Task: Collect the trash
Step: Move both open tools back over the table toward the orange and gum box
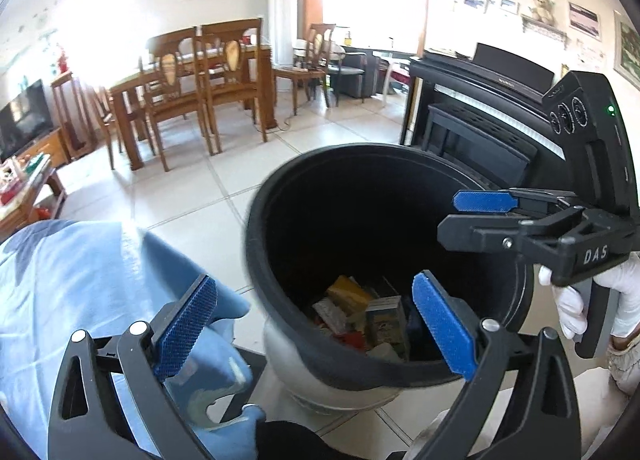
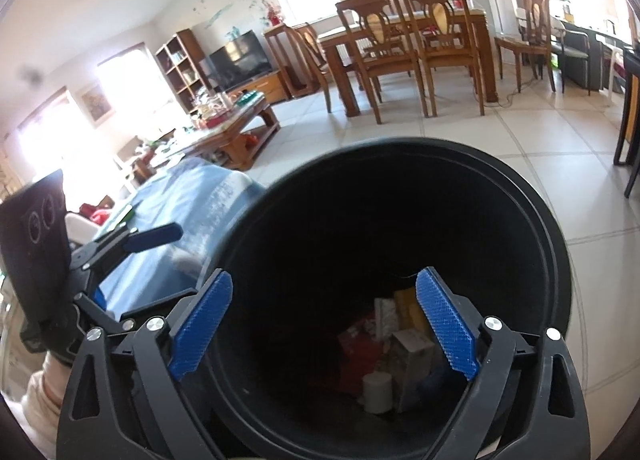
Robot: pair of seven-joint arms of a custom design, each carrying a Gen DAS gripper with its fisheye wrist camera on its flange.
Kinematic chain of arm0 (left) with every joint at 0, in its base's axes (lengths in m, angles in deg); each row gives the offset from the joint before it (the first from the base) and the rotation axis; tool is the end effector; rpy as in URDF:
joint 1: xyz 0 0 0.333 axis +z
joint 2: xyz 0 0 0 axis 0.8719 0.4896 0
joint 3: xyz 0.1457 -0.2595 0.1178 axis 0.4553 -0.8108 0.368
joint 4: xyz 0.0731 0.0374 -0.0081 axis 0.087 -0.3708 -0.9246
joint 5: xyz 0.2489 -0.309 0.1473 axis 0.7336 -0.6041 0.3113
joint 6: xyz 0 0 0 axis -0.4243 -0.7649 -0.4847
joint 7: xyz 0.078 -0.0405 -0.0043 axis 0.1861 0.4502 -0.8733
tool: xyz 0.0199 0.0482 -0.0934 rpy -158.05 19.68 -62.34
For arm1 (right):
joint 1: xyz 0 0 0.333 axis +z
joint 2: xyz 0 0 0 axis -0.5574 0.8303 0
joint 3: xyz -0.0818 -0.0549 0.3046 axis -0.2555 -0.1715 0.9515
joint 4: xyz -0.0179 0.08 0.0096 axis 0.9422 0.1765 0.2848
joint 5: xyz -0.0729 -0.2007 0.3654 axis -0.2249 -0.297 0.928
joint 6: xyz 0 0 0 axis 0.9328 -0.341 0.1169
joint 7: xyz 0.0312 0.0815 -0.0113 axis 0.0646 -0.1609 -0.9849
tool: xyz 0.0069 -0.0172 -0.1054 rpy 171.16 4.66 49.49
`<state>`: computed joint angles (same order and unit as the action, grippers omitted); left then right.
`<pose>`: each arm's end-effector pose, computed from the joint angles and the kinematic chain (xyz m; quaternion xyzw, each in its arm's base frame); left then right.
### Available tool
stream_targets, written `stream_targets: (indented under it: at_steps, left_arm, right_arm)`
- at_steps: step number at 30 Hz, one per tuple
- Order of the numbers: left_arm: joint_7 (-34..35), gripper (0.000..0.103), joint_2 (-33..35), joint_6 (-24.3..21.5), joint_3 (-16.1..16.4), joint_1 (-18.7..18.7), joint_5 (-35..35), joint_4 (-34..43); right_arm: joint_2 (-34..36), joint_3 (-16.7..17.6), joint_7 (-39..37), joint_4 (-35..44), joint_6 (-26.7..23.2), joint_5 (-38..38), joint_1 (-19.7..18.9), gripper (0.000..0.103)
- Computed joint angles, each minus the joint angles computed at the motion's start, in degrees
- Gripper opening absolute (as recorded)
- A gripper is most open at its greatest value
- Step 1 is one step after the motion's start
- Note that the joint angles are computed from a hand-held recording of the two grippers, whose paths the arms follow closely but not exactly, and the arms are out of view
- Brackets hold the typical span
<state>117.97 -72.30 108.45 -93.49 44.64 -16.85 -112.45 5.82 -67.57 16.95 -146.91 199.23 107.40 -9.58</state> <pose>0.5232 -0.1754 0.4178 -0.4461 0.7943 -0.3606 0.2003 0.4826 0.1451 0.4188 -0.6727 0.6016 -0.0929 0.4206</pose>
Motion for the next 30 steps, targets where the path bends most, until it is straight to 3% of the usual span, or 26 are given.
stream_targets:
  at_steps: [14,19,30]
  left_arm:
    - [1.54,0.098,-7.91,1.26,6.61,0.28,-3.9,-6.56]
    - [-0.8,0.098,-10.24,2.08,9.85,0.69,-2.17,-8.81]
    - [-11.93,0.098,-13.54,4.08,17.37,2.74,8.35,-12.45]
  right_arm:
    - [7.98,4.56,5.28,10.58,-1.72,-9.98,2.15,0.092]
    - [12.23,7.14,6.32,15.94,-2.82,-12.77,2.21,0.092]
    - [21.88,13.4,11.3,27.49,-4.24,-21.77,1.67,0.092]
